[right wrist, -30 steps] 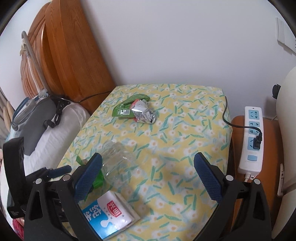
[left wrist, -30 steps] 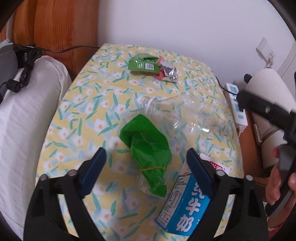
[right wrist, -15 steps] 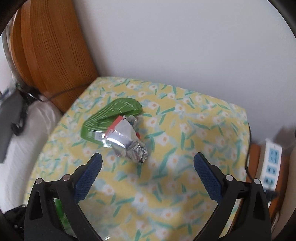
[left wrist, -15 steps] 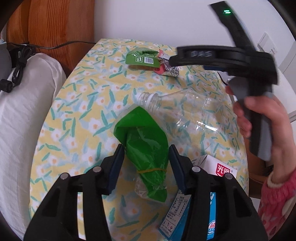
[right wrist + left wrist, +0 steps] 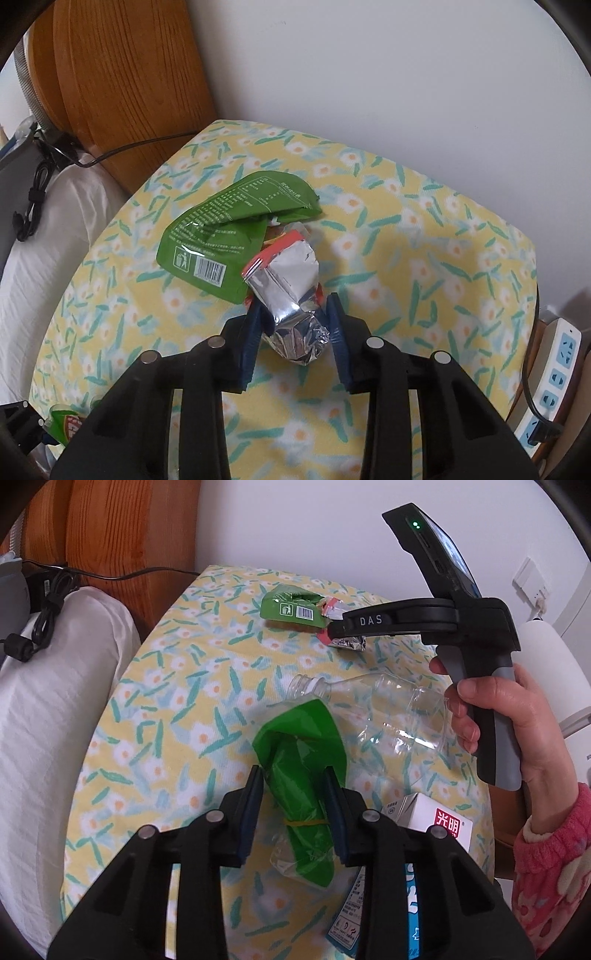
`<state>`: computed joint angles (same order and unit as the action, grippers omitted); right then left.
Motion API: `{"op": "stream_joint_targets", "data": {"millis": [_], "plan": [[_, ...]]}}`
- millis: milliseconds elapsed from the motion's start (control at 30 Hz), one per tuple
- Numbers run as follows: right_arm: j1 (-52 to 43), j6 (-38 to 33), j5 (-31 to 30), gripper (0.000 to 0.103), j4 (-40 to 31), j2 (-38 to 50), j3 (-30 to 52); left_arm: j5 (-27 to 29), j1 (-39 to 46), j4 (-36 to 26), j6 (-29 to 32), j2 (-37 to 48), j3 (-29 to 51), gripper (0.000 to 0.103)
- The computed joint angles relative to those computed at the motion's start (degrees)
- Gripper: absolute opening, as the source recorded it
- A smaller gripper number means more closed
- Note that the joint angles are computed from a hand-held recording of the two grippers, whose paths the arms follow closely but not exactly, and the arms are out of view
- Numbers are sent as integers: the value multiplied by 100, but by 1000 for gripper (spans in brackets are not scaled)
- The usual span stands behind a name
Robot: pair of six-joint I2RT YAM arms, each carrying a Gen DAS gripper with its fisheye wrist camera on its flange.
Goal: Collect trash
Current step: 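Grasp the silver foil wrapper with the right gripper while the left gripper holds the bag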
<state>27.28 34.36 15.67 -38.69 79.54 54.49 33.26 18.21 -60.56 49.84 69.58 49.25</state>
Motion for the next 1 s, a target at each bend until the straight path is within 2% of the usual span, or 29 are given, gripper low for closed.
{"op": "stream_joint_targets", "data": {"millis": [233, 333, 433, 467, 533, 667, 767, 800, 867, 933, 1000], "plan": [[356, 598, 341, 32, -387, -968, -324, 140, 278, -255, 325, -57, 45, 29], [740, 1013, 676, 32, -675, -1335, -325, 222, 441, -394, 477, -39, 126, 26], [1555, 1669, 1261, 32, -1239, -1687, -197, 323, 721, -624, 761, -46, 234, 25], [1538, 1629, 1285, 32, -1156, -1667, -211, 349, 804, -678, 844, -51, 253, 25], [1954, 1956, 1564, 32, -1436, -1766, -128, 381, 1006, -797, 1032, -35, 311, 24], [3114, 2902, 2174, 32, -2118, -1764, 190, 429, 1345, -1058, 1450, 59, 404, 21], [3622, 3356, 2389, 33, -2490, -1591, 418, 344, 1388, -1036, 1477, 29, 370, 21], [3736, 3467, 2438, 33, -2565, -1540, 470, 316, 1414, -1000, 1465, -20, 354, 23], [4031, 3741, 2553, 33, -2785, -1465, 592, 311, 1497, -1092, 1561, 42, 393, 36], [4306, 4025, 2656, 33, -2965, -1364, 697, 360, 1636, -1113, 1624, 6, 385, 57], [4393, 4102, 2687, 34, -3011, -1331, 730, 406, 1750, -1148, 1784, -82, 350, 63]]}}
